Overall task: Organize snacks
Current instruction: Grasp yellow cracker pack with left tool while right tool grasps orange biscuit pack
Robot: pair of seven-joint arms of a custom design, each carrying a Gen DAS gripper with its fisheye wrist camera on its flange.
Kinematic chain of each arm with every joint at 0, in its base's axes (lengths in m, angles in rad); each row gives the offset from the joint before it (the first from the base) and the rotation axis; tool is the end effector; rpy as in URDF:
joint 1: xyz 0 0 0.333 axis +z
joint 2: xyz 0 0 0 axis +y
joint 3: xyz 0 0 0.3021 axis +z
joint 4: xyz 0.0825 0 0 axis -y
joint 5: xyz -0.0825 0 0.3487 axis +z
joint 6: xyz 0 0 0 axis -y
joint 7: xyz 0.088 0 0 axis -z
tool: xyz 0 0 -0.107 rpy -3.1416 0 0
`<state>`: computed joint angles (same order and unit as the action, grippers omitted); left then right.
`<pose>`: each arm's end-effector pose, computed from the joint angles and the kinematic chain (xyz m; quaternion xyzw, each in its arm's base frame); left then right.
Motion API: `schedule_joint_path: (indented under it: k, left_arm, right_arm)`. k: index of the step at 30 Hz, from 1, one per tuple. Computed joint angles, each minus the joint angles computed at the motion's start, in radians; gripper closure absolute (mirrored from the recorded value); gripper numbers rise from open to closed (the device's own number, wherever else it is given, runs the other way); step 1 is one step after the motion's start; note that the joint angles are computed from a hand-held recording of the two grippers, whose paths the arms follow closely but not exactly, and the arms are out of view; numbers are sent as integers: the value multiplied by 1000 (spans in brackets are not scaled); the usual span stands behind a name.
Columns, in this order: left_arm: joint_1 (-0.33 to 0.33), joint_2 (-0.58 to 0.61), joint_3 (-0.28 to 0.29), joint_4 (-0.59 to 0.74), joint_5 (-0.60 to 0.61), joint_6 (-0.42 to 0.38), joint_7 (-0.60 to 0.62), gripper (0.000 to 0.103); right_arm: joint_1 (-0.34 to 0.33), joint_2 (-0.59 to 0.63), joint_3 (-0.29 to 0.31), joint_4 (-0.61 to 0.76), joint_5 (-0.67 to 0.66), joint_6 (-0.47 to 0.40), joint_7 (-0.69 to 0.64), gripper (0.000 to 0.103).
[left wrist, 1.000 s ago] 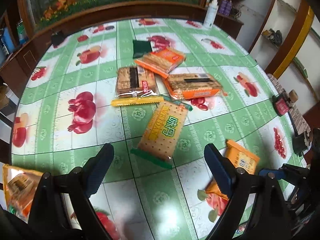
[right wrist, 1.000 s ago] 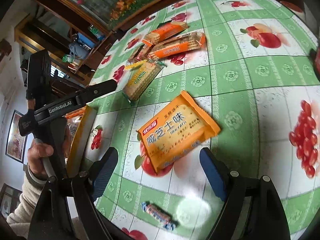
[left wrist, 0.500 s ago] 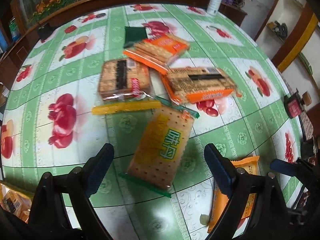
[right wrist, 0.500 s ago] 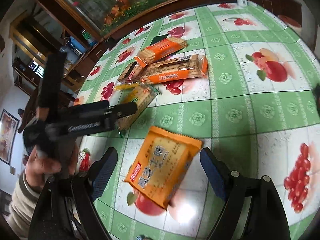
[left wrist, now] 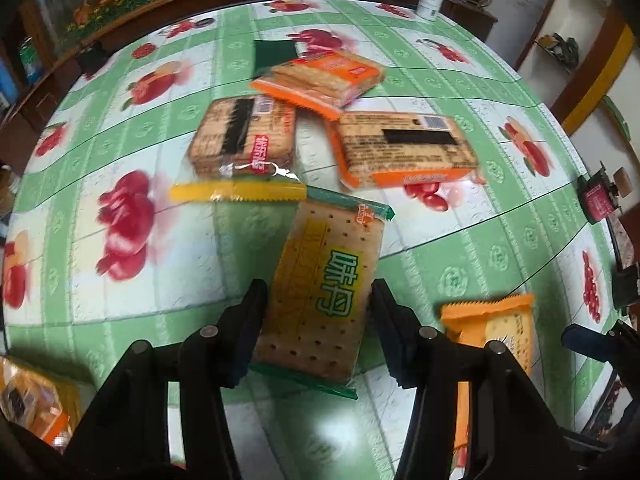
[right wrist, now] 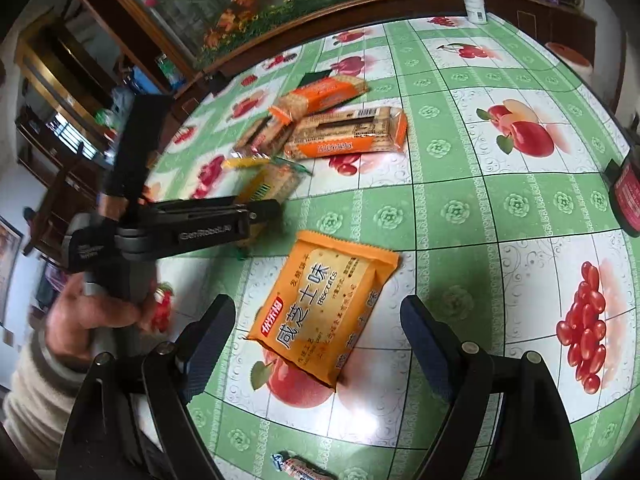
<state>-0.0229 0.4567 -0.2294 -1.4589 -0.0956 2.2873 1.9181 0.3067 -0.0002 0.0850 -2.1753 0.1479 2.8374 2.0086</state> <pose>0.6675 -0.1444 0.4666 -0.4954 0.8432 -0.1927 0.0806 0.5123 0.2033 0.4741 -0.6083 0.7231 -0.0766 0.3181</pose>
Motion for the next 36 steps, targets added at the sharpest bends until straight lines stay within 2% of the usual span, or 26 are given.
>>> schedule_joint_path:
  k: [2, 6, 9, 13, 15, 17, 19, 23, 27, 31, 34, 36]
  left_arm:
    - [4, -30, 8, -42, 3, 24, -14, 49]
    - [22, -96, 19, -127, -1, 65, -32, 51]
    - [45, -132, 18, -158, -39, 51, -18, 52]
    - [59, -179, 26, -216, -73, 83, 8, 54]
    - [65, -189, 30, -228, -91, 83, 23, 54]
    - [68, -188, 33, -229, -105, 71, 32, 54]
    - [61, -181, 40, -228, -89, 67, 22, 54]
    - [58, -165, 43, -217, -79, 38, 4, 54]
    - [48, -164, 48, -224, -48, 54, -22, 52]
    - [42, -148, 49, -208, -23, 57, -50, 40]
    - [42, -140, 46, -199, -15, 54, -61, 35]
    - [41, -131, 45, -186, -11, 41, -71, 35]
  right_arm:
    - [4, 16, 1, 18, -76, -19, 63, 18]
    - [36, 71, -12, 103, -347, -125, 272, 18]
    - [68, 120, -22, 168, -442, -186, 318, 18]
    - [134, 207, -68, 295, -683, -311, 366, 18]
    - [152, 214, -87, 316, -759, -354, 399, 18]
    - [128, 182, -84, 270, -721, -300, 408, 18]
    - [93, 147, -65, 213, -615, -233, 364, 18]
    - [88, 127, -46, 186, -551, -239, 332, 18]
    - [95, 128, -46, 183, -585, -253, 382, 18]
    - [107, 170, -50, 229, -608, -274, 390, 18]
    - [135, 166, -62, 244, -717, -367, 382, 18]
    - [132, 143, -72, 232, -766, -399, 444, 18]
